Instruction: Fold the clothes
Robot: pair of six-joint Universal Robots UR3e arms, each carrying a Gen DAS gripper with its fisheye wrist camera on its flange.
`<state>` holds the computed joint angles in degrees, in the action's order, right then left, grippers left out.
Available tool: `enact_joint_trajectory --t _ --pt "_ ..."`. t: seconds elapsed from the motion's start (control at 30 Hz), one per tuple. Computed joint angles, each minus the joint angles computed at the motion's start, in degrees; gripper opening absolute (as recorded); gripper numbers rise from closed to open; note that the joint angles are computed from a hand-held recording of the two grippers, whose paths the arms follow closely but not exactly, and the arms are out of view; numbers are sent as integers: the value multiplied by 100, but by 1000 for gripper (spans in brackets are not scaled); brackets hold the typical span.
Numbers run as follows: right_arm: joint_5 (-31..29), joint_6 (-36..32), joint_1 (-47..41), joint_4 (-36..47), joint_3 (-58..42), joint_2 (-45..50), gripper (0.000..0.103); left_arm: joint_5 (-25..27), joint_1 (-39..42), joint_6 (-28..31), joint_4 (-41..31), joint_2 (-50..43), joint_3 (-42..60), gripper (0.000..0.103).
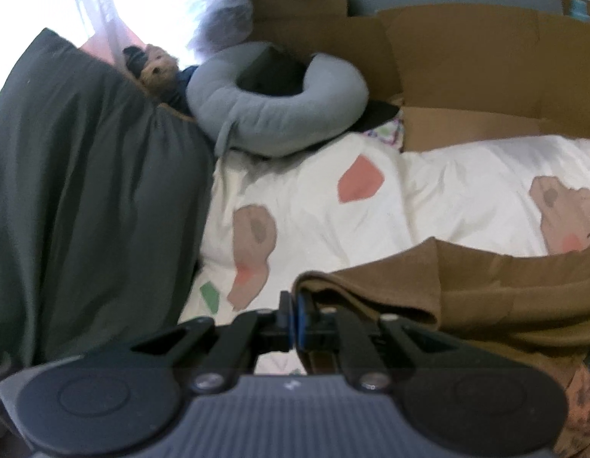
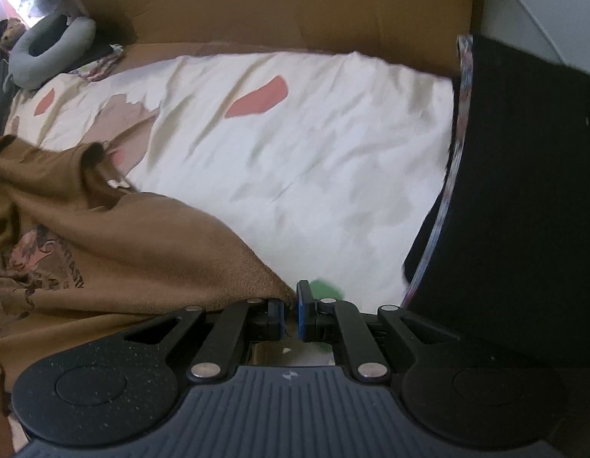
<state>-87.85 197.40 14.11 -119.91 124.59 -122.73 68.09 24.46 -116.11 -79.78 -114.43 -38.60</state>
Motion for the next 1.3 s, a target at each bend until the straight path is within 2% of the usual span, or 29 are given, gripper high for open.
enact_joint_trajectory --t 0.23,0.53,0.67,0.93,1.0,1.13,1.3 --pt "-169 -570 -16 -193 -389 699 4 91 404 72 -59 27 -12 2" --pt "-244 -770 127 -376 -802 1205 4 68 929 306 -368 -79 376 2" --pt "-269 -795 195 -454 -1022 1419 4 31 980 222 -383 -193 571 2" --pt "-277 -755 220 -557 -1296 1671 4 -126 763 -107 -829 -964 2060 2" --pt "-293 -739 253 -567 -1262 1734 4 0 698 -77 -588 -851 1635 2" --pt "-196 -784 196 -437 -1051 1674 4 319 671 226 78 -269 24 2" --pt "-85 -798 106 -293 -670 1365 4 567 921 464 348 216 -1209 2"
